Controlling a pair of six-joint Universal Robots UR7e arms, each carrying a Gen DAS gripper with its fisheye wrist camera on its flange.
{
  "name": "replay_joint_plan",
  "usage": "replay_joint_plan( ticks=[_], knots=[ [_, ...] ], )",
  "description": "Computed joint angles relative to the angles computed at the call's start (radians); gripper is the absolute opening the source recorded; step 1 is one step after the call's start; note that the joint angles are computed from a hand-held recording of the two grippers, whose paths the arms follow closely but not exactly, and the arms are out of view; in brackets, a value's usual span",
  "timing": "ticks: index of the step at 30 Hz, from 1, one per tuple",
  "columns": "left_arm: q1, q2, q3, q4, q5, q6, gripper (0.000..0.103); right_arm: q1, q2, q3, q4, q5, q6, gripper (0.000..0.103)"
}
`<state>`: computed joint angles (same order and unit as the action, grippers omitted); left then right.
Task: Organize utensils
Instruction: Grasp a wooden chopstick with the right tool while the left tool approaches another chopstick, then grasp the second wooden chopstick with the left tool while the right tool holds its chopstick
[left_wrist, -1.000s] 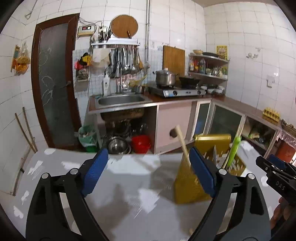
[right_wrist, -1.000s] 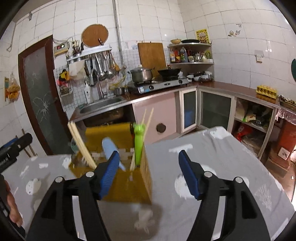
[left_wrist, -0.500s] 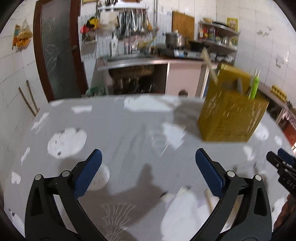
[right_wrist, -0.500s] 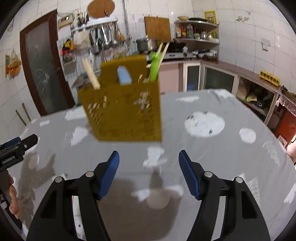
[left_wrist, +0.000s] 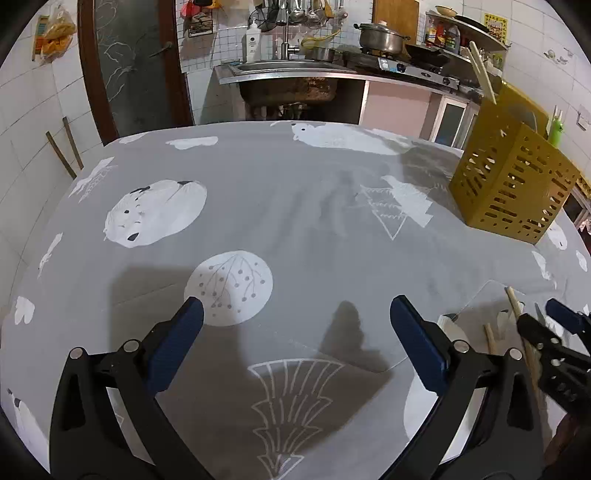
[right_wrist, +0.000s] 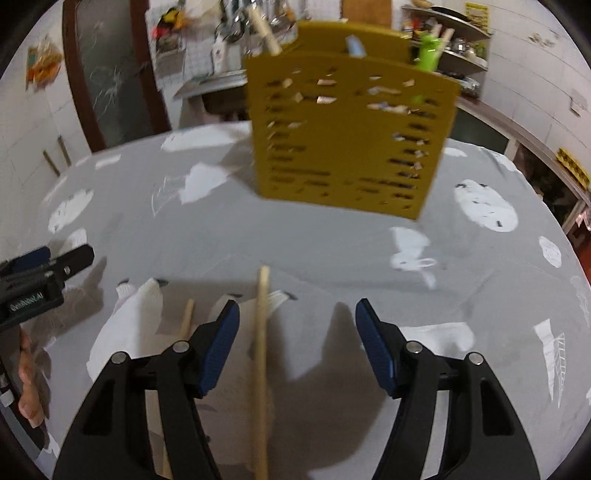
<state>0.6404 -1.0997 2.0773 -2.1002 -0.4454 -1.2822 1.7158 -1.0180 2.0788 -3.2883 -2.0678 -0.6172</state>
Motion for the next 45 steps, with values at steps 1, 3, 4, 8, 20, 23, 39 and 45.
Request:
replay_joint_plan(
  ticks=[1, 3, 4, 8, 20, 23, 39, 45],
  knots=[
    [-0.001, 0.001, 0.000, 0.002, 0.001, -0.001, 0.098, 0.003, 0.007, -0.007, 0.019, -0.010, 0.005, 0.050],
    [-0.003, 0.002, 0.000, 0.002, 0.000, -0.002, 0.098, 0.003, 0.013, -0.015, 0.044, -0.017, 0.020, 0.049],
    [-0.004, 0.005, -0.002, -0.004, -0.003, 0.002, 0.098, 0.004, 0.018, -0.017, 0.037, -0.019, 0.020, 0.046],
    [-0.011, 0.025, -0.004, -0.081, -0.033, 0.038, 0.098, 0.006, 0.029, -0.030, 0.036, -0.021, 0.019, 0.014],
    [-0.036, 0.182, -0.087, -0.233, -0.128, 0.137, 0.097, -0.069, -0.083, -0.016, 0.077, 0.032, 0.032, 0.000],
    [-0.050, 0.222, -0.111, -0.247, -0.142, 0.156, 0.087, -0.098, -0.112, -0.020, 0.112, 0.054, 0.053, 0.000],
    [-0.061, 0.301, -0.206, -0.173, -0.188, 0.210, 0.012, -0.125, -0.124, -0.019, 0.080, 0.056, 0.082, 0.004],
    [-0.029, 0.286, -0.200, -0.239, -0.185, 0.270, 0.006, -0.119, -0.118, -0.007, 0.074, 0.073, 0.098, 0.004]
  ],
)
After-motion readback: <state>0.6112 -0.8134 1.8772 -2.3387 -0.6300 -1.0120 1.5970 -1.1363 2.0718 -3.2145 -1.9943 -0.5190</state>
